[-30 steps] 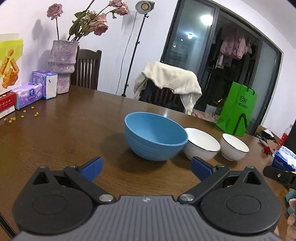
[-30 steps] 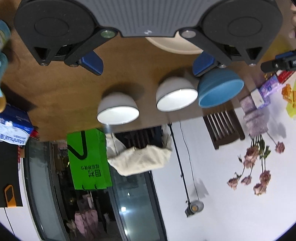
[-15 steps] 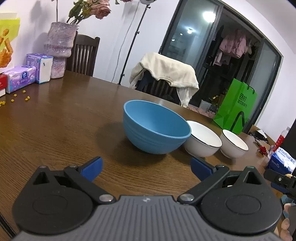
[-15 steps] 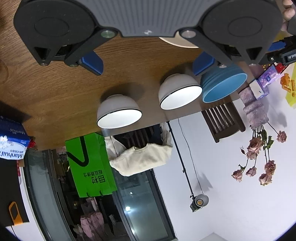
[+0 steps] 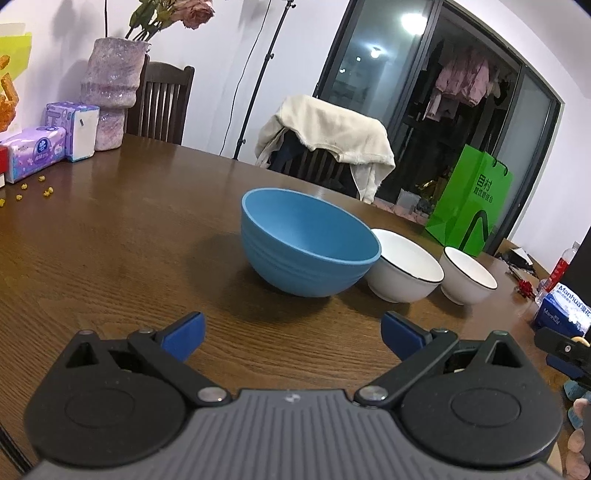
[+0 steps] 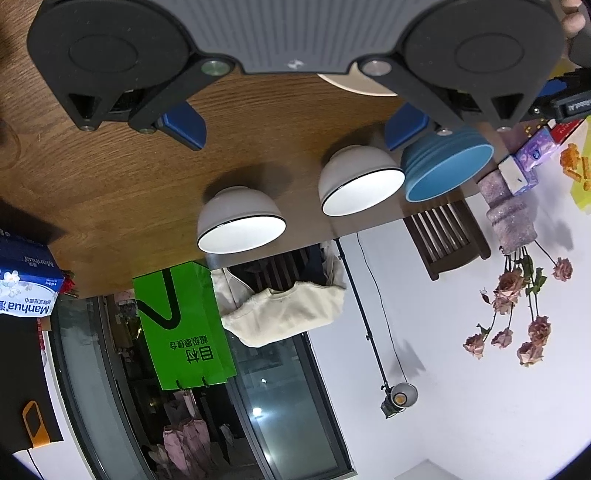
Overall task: Organize plates and bowls
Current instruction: 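Move both grippers toward the rim of the blue bowl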
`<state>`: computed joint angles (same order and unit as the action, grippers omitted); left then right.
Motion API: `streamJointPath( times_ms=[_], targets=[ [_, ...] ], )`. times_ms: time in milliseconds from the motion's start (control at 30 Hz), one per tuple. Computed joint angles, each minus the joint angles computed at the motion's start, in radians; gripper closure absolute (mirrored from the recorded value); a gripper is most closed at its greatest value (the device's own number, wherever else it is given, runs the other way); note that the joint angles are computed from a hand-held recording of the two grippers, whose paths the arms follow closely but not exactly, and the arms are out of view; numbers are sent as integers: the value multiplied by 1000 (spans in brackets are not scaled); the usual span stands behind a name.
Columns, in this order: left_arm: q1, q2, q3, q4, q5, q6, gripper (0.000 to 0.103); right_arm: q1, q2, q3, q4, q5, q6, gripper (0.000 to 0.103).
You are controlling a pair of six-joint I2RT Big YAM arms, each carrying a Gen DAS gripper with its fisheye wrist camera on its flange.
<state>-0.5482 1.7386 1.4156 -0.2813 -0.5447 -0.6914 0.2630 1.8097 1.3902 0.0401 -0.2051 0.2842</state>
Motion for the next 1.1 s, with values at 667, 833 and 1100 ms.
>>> streamJointPath(
  times_ms=[667, 833, 1100],
  targets=[
    [16, 0, 12, -46, 20, -55, 0, -6, -10, -11, -21, -90, -2, 0],
    [28, -24, 27, -59, 81, -58, 0, -8, -22, 5, -39, -95, 22, 0],
    [43, -60, 103, -193, 63, -136, 0, 11, -47, 107, -97, -141, 20, 0]
  ],
)
